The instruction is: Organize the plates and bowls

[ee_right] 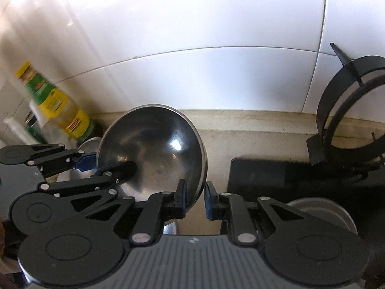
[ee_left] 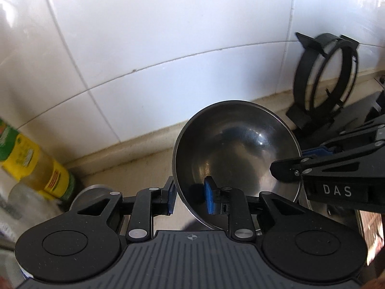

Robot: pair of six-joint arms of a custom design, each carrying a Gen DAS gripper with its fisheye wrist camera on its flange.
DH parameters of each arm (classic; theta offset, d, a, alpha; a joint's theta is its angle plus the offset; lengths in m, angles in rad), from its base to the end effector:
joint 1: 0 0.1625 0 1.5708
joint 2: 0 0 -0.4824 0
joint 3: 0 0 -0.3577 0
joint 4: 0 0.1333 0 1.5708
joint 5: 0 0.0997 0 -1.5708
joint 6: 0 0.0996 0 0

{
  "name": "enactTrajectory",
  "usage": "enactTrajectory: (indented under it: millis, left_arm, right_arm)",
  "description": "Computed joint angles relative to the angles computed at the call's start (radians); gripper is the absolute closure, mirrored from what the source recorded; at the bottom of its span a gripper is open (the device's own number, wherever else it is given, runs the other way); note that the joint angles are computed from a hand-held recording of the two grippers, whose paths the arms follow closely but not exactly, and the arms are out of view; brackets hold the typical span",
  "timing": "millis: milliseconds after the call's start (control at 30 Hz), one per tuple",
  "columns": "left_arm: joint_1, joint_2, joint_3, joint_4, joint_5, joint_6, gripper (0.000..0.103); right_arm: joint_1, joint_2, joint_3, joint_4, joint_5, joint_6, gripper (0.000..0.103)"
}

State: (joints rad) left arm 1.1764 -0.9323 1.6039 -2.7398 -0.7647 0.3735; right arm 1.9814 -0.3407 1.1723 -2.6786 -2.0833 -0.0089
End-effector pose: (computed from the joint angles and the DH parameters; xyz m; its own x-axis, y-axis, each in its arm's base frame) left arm -0.0750 -0.7141 0.3143 -0.5951 0.2478 -0.7645 0.5959 0.7743 -0.2129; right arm 0.4029 -0.7138 0.0030 -0.8490 -0.2331 0.4742 -0.3916 0.8801 -0.2685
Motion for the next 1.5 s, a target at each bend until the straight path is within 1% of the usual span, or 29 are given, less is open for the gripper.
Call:
enactTrajectory:
  millis: [233, 367, 667, 900, 1133, 1233, 1300, 1333, 1433, 1500]
  left_arm:
    - [-0.020, -0.093, 0.106, 0.032, 0.012, -0.041, 0.069]
    - [-0.032, -0.136, 0.167, 0.019, 0.026, -0.050, 0.069]
    - [-0.029, -0.176, 0.227, 0.019, 0.045, -0.084, 0.069]
    - [-0.021, -0.179, 0.242, 0.024, 0.047, -0.101, 0.069]
    - [0.000, -0.163, 0.232, 0.035, 0.039, -0.113, 0.069]
    - [0.009, -0.151, 0.233, 0.013, 0.045, -0.098, 0.069]
    - [0.020, -0.143, 0.223, 0.023, 0.039, -0.107, 0.069]
    - [0.024, -0.140, 0.220, 0.026, 0.035, -0.110, 0.069]
    - [0.027, -0.136, 0.224, -0.008, 0.046, -0.084, 0.069]
    - [0.030, -0.137, 0.218, -0.009, 0.046, -0.080, 0.069]
  right_arm:
    - [0.032, -0.033, 0.085, -0.016, 0.003, 0.025, 0.066]
    - [0.051, -0.041, 0.115, -0.021, 0.004, 0.030, 0.066]
    - [0.062, -0.041, 0.149, -0.015, 0.019, 0.044, 0.066]
    - [0.058, -0.033, 0.161, -0.004, 0.024, 0.063, 0.066]
    - [0.048, -0.021, 0.150, 0.000, 0.022, 0.077, 0.066]
    - [0.043, -0.005, 0.137, -0.003, 0.012, 0.066, 0.066]
    - [0.039, 0.006, 0.124, 0.012, 0.001, 0.064, 0.066]
    - [0.037, 0.009, 0.122, 0.013, -0.004, 0.073, 0.065]
    - [0.040, 0.014, 0.118, -0.010, -0.037, 0.058, 0.059]
    - [0.040, 0.008, 0.117, -0.012, -0.035, 0.060, 0.059]
